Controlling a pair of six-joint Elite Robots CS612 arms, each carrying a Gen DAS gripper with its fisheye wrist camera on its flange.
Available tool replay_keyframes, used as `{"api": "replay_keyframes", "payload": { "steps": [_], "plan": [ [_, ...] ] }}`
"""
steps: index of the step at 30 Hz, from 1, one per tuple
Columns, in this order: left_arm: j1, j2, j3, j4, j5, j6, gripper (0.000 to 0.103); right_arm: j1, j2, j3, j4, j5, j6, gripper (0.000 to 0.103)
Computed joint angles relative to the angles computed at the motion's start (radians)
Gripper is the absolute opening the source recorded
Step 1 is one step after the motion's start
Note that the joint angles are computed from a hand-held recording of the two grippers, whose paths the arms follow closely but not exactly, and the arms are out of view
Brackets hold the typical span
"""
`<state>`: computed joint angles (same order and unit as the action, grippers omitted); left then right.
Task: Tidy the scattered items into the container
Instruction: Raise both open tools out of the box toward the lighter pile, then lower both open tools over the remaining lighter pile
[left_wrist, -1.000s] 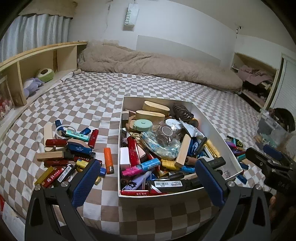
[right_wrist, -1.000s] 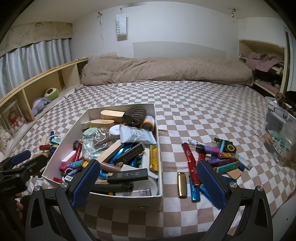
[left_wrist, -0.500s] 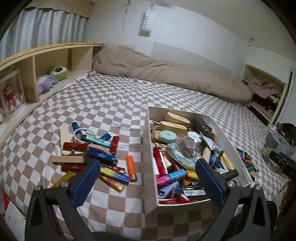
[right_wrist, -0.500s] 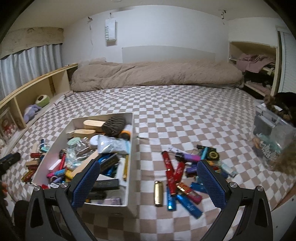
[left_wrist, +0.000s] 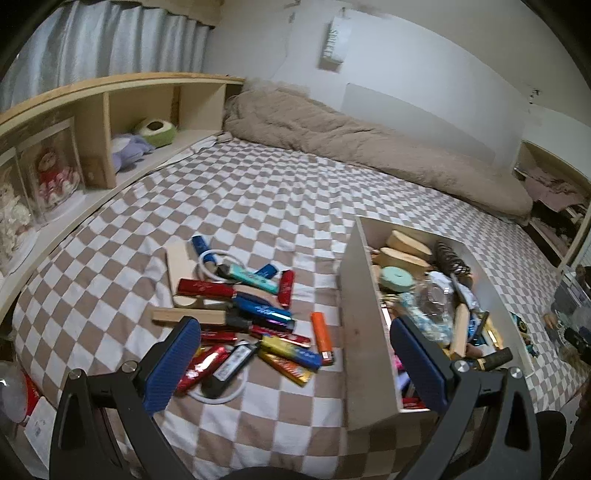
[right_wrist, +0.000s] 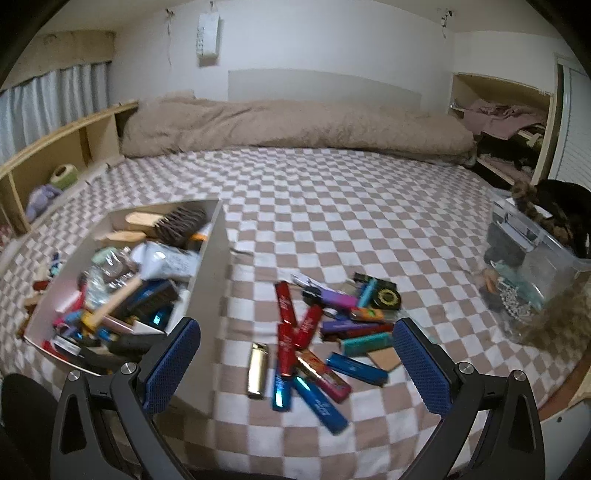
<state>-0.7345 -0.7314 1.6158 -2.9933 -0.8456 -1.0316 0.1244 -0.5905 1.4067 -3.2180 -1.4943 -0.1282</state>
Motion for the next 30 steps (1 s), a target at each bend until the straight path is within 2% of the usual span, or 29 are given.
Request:
{"api": "replay_keyframes", "payload": {
  "steps": [4,11,17,22,30],
  "plan": [
    [0.012,-0.012,0.018,0.046,-0.015,-0.048,0.103,-0.008,0.011,-0.024,0.08,0.002,-0.014,0.103],
    [0.029,-0.012,0.028,0.119,-0.064,-0.063,0.103,-0.015,0.035,-0.076,0.227,-0.002,-0.06,0.103],
    [0.049,-0.005,0.034,0.189,-0.154,-0.059,0.103,-0.019,0.057,-0.118,0.327,-0.024,-0.072,0.103],
    [0.066,0.007,0.027,0.236,-0.215,-0.046,0.103,-0.025,0.071,-0.151,0.447,0.008,-0.082,0.103],
    [0.09,0.033,0.012,0.264,-0.291,-0.041,0.103,-0.007,0.095,-0.194,0.573,-0.05,-0.217,0.103]
  ]
}}
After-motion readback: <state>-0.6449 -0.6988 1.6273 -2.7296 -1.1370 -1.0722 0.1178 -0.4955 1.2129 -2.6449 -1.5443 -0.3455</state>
